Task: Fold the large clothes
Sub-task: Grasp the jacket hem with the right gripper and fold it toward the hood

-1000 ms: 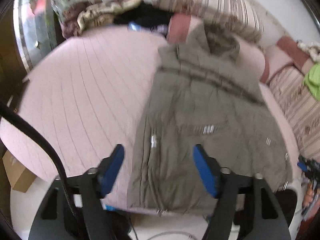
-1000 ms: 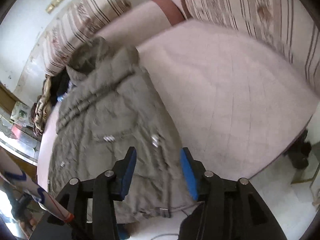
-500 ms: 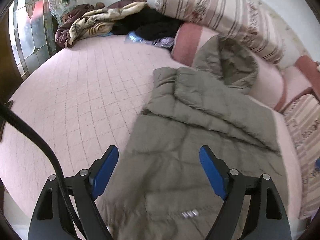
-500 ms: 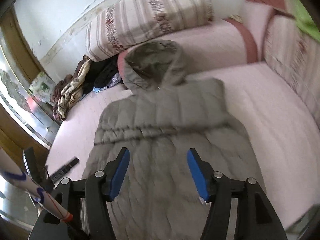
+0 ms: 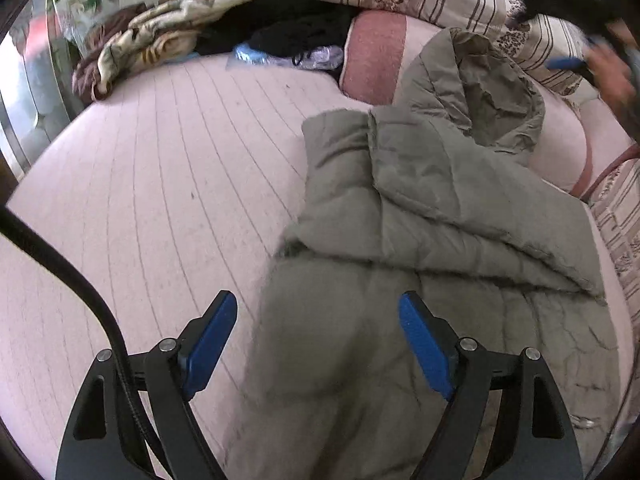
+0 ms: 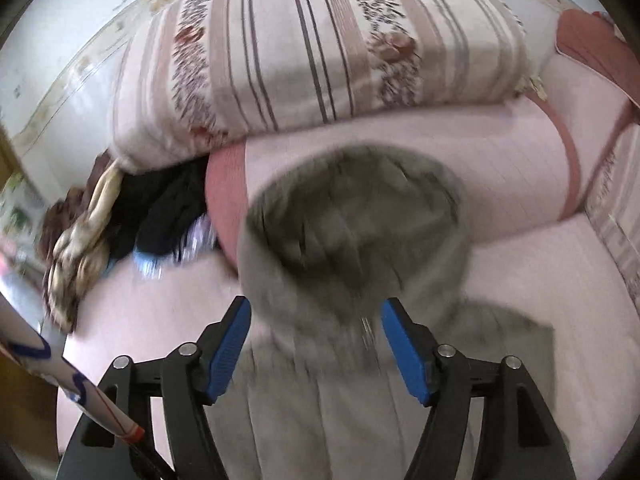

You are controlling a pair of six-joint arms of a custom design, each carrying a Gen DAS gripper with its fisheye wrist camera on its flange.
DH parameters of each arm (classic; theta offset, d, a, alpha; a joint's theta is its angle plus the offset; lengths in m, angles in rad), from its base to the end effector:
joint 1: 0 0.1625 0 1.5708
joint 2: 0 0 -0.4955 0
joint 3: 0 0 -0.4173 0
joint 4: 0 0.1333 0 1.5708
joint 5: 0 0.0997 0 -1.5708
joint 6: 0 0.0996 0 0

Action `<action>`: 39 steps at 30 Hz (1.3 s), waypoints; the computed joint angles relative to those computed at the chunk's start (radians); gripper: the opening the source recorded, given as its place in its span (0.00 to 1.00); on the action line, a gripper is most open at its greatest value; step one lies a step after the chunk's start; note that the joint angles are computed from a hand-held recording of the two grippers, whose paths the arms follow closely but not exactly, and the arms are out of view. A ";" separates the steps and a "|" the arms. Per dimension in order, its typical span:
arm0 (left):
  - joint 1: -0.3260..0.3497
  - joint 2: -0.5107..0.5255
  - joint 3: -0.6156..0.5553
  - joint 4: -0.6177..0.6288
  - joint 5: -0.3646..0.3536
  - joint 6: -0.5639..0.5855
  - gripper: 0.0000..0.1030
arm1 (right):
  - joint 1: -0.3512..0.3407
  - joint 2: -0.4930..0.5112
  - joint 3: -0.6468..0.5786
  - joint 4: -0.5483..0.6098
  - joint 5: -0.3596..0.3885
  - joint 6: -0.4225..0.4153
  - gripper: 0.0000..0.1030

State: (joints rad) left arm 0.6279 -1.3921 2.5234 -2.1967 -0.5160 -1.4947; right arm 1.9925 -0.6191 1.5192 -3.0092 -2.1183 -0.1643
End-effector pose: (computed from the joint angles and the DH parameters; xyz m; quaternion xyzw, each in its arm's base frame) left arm -0.1371 -0.3713 0.1812 -0.1069 0.8393 -0.3829 0.3708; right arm 0.3985 -0.6894 0.1012 0.1992 -0.9093 0.2873 0.2256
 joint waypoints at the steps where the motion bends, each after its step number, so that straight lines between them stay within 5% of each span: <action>1: 0.006 0.001 0.000 -0.004 0.004 0.005 0.80 | -0.002 0.029 -0.043 0.004 -0.001 0.011 0.73; 10: 0.092 0.014 0.041 -0.285 -0.058 0.173 0.80 | -0.029 0.252 -0.405 0.103 0.012 0.118 0.73; 14: 0.109 0.034 0.046 -0.346 -0.078 0.213 0.80 | -0.049 0.282 -0.461 0.154 0.008 0.192 0.73; 15: 0.108 0.037 0.047 -0.352 -0.078 0.215 0.80 | -0.054 0.280 -0.458 0.168 0.004 0.207 0.66; 16: 0.107 0.036 0.048 -0.351 -0.078 0.215 0.80 | -0.063 0.267 -0.440 0.179 0.021 0.223 0.37; 17: 0.107 0.036 0.047 -0.348 -0.079 0.214 0.80 | -0.069 0.258 -0.428 0.198 0.032 0.235 0.19; 19: 0.108 0.033 0.045 -0.347 -0.084 0.212 0.80 | -0.069 0.215 -0.355 0.169 0.018 0.211 0.09; 24: 0.077 -0.015 0.047 -0.280 -0.088 0.155 0.80 | -0.034 0.059 -0.105 0.038 0.007 0.068 0.06; 30: 0.009 -0.098 0.067 -0.160 -0.084 0.038 0.80 | 0.006 -0.198 0.252 -0.026 0.072 0.004 0.05; 36: -0.060 -0.179 0.077 0.000 -0.099 -0.098 0.80 | -0.022 -0.443 0.615 -0.037 0.145 0.037 0.05; 39: -0.085 -0.221 0.078 0.080 -0.102 -0.165 0.80 | -0.075 -0.485 0.745 -0.052 0.181 0.072 0.05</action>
State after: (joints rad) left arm 0.5432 -1.6128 2.6012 -2.1165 -0.6177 -1.6595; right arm 1.9172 -1.1037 2.2645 -3.0609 -1.9374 -0.0922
